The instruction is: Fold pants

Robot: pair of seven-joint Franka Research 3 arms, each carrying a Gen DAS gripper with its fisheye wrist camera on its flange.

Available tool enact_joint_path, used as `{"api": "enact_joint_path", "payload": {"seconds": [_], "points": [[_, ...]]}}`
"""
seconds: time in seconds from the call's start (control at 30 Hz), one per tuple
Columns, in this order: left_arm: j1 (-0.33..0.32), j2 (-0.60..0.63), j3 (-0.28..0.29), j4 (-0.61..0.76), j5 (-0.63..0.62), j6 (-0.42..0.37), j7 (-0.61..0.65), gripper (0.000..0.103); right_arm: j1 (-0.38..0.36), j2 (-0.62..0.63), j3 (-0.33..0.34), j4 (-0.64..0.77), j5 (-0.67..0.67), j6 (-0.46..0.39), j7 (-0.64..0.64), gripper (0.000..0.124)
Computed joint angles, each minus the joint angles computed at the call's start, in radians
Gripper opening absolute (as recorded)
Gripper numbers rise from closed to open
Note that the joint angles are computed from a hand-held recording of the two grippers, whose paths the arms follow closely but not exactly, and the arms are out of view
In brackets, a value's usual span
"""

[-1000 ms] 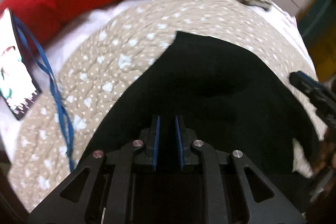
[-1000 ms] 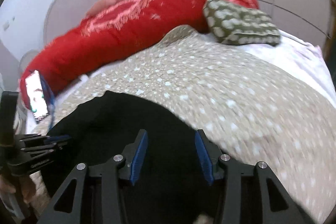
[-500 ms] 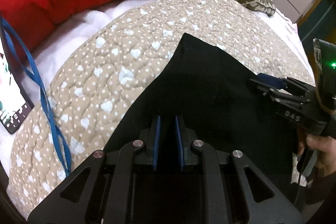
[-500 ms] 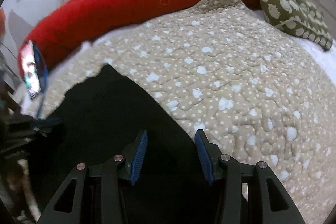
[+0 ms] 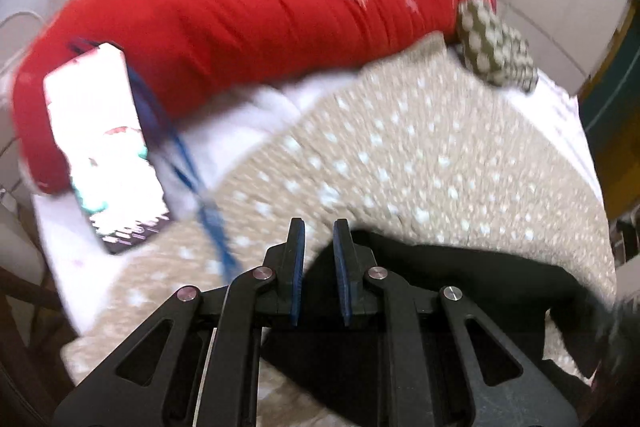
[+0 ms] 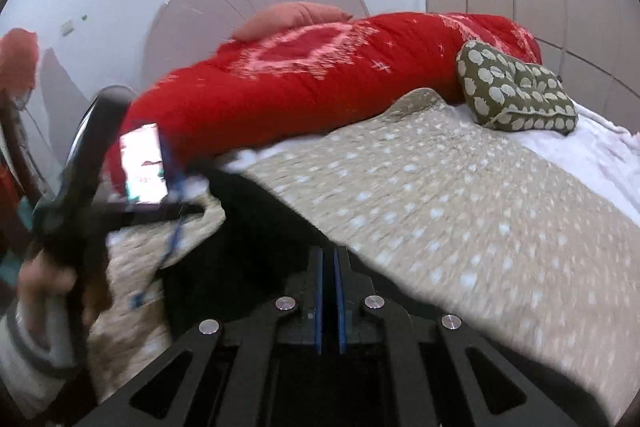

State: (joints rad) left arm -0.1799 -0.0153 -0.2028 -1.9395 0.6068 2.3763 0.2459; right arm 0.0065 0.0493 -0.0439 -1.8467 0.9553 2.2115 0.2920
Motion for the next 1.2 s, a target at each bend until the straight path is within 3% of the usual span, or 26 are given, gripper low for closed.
{"api": "enact_joint_path", "payload": {"seconds": [0.13, 0.23, 0.4, 0.5, 0.53, 0.63, 0.77, 0.83, 0.9, 0.97, 1.07, 1.13, 1.2], "points": [[0.001, -0.091, -0.012, -0.053, 0.04, -0.021, -0.031, 0.014, 0.009, -0.17, -0.019, -0.214, 0.023, -0.054, 0.011, 0.005], [0.0, -0.115, -0.027, -0.071, 0.038, -0.024, -0.026, 0.014, 0.053, -0.241, -0.008, -0.333, -0.001, -0.039, 0.045, 0.005], [-0.021, -0.105, -0.045, -0.084, -0.01, -0.005, 0.01, 0.014, 0.114, -0.247, 0.009, -0.423, -0.05, 0.074, 0.099, 0.007], [-0.037, -0.079, -0.05, -0.084, -0.048, 0.018, 0.035, 0.014, 0.089, -0.237, -0.06, -0.4, -0.021, -0.062, 0.119, 0.014], [-0.044, -0.071, -0.05, -0.083, -0.066, 0.024, 0.049, 0.014, 0.067, -0.243, -0.081, -0.397, -0.015, -0.087, 0.131, 0.022], [-0.062, -0.048, -0.055, -0.082, -0.091, 0.062, 0.067, 0.014, -0.007, -0.272, -0.124, -0.404, -0.025, -0.046, 0.154, 0.029], [-0.092, -0.004, -0.067, -0.052, -0.087, 0.09, 0.096, 0.014, -0.088, -0.206, -0.137, -0.337, -0.099, 0.141, 0.28, 0.035], [-0.11, 0.03, -0.071, -0.022, -0.098, 0.088, 0.124, 0.014, -0.123, -0.107, -0.149, -0.238, -0.12, 0.186, 0.394, 0.036], [-0.129, 0.067, -0.074, 0.011, -0.119, 0.079, 0.161, 0.014, -0.148, -0.022, -0.143, -0.147, -0.179, 0.191, 0.515, 0.04], [-0.143, 0.09, -0.071, 0.032, -0.129, 0.067, 0.184, 0.014, -0.171, 0.086, -0.134, -0.021, -0.27, 0.139, 0.684, 0.04], [-0.158, 0.116, -0.065, 0.058, -0.142, 0.048, 0.197, 0.014, -0.206, 0.19, -0.105, 0.109, -0.276, 0.06, 0.766, 0.04], [-0.164, 0.12, -0.06, 0.062, -0.15, 0.046, 0.198, 0.014, -0.199, 0.25, -0.094, 0.173, -0.363, 0.039, 0.832, 0.04], [-0.169, 0.12, -0.056, 0.064, -0.139, 0.04, 0.19, 0.015, -0.2, 0.259, -0.077, 0.165, -0.389, 0.073, 0.834, 0.026]]}}
